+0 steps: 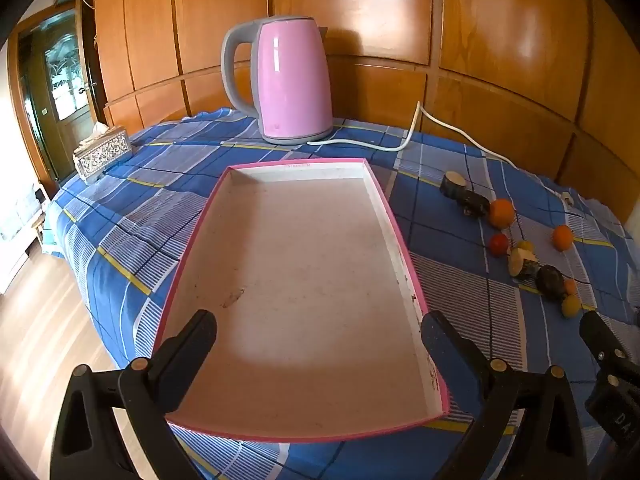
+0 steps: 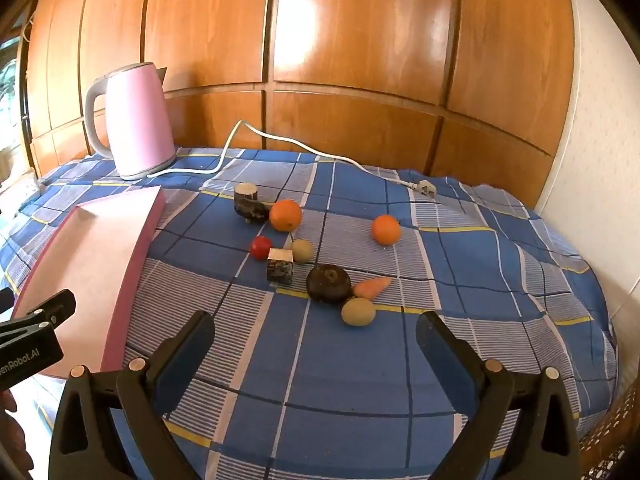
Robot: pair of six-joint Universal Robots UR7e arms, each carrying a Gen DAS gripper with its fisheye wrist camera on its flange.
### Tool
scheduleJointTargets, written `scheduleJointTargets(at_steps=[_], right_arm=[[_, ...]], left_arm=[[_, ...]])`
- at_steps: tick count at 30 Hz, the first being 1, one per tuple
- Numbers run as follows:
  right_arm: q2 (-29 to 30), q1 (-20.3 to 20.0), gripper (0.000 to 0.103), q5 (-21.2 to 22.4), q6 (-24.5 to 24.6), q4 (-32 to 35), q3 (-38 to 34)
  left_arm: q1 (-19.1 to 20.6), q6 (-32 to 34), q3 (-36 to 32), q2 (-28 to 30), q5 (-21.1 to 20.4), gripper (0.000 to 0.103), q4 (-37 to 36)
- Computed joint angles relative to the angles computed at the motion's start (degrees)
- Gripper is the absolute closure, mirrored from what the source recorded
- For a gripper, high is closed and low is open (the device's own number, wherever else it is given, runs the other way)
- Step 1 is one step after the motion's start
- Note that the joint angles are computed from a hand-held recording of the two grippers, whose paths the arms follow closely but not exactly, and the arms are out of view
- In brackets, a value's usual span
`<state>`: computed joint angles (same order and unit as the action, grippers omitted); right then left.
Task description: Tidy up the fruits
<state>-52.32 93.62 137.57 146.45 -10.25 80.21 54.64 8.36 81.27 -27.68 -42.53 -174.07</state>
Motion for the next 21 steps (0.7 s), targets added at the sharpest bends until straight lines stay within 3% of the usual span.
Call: scheduleJointTargets(at_steps=[21], right_arm=[[-0.22, 0.55, 0.001, 0.93, -2.7, -2.95, 0.9]], left_arm=[[-0.19, -0.64, 0.61, -0.65, -1.46, 0.0, -0.34]])
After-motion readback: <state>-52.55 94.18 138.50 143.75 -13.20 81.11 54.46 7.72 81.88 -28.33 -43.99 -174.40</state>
